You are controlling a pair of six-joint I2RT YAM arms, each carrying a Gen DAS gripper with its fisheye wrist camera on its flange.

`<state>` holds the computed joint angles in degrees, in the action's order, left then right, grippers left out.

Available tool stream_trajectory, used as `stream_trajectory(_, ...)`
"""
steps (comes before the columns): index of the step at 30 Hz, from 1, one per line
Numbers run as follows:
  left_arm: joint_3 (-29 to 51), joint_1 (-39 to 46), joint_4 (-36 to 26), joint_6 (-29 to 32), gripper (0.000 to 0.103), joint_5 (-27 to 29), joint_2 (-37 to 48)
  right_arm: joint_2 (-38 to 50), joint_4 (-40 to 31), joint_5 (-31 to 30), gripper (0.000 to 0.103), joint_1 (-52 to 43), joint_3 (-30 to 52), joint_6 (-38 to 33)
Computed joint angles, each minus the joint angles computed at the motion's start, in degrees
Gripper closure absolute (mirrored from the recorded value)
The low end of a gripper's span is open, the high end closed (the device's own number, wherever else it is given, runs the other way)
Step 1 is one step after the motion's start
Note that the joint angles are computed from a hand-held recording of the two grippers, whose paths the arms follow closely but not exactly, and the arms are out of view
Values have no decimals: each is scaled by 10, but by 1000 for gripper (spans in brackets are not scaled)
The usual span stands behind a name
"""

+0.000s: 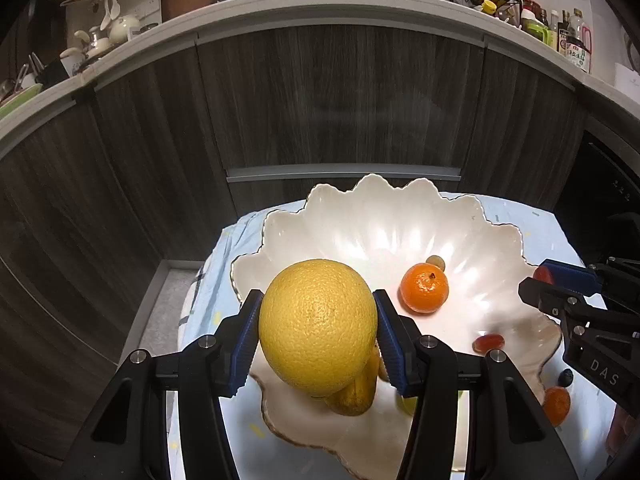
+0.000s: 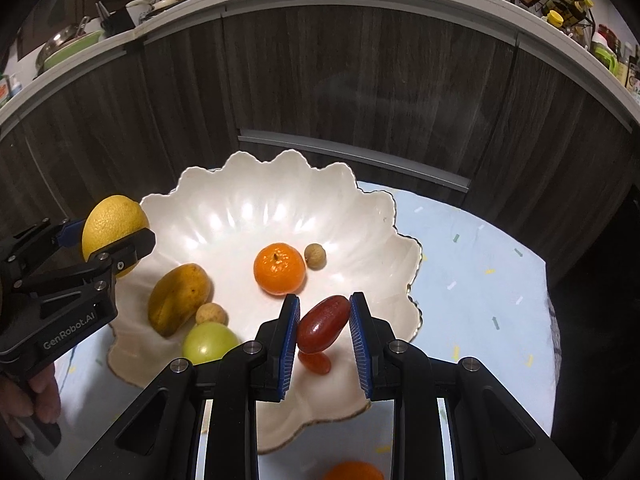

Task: Organize fruits
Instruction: 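Carry the grapefruit with the left tool and the tomato with the right tool over the bowl, then open the left tool to drop the grapefruit while the right tool drops the tomato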

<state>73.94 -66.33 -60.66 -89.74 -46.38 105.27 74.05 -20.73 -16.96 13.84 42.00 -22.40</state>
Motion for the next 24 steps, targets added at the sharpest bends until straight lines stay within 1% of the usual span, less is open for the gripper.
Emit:
stream_trajectory(5, -26, 11, 39, 16, 50, 9, -13, 26, 10, 12, 76, 12, 9, 15)
stream_trajectory(8, -26, 13, 40, 23, 49, 7, -9, 39, 15, 18, 76, 17, 12, 15)
stream_trajectory(11, -35, 19, 55, 34, 49, 18, -13, 58, 12, 24, 76, 22, 19, 16)
stream_trajectory(12, -37, 20, 57, 34, 49, 21, -14, 60, 14, 27, 76, 22, 18, 18)
stream_trajectory(14, -34, 14, 49, 24, 49, 9, -10, 60, 14, 31, 74, 22, 17, 17)
stream_trajectory(15, -27, 9, 37, 20, 45, -3, -6, 60, 14, 34, 73, 22, 16, 15)
stream_trajectory(16, -16, 4, 20, 16, 40, -15, -1, 57, 15, 36, 66, 22, 14, 15)
stream_trajectory(17, -7, 1, 7, 12, 39, -25, 2, 53, 18, 38, 57, 21, 10, 16)
stream_trajectory(20, 3, -3, -9, 10, 39, -34, 2, 38, 21, 35, 41, 13, 1, 17)
stream_trajectory(22, 7, -7, -16, 7, 39, -37, 3, 30, 21, 34, 38, 8, -4, 16)
stream_trajectory(24, 9, -11, -21, 2, 35, -37, 4, 21, 16, 32, 38, 3, -7, 14)
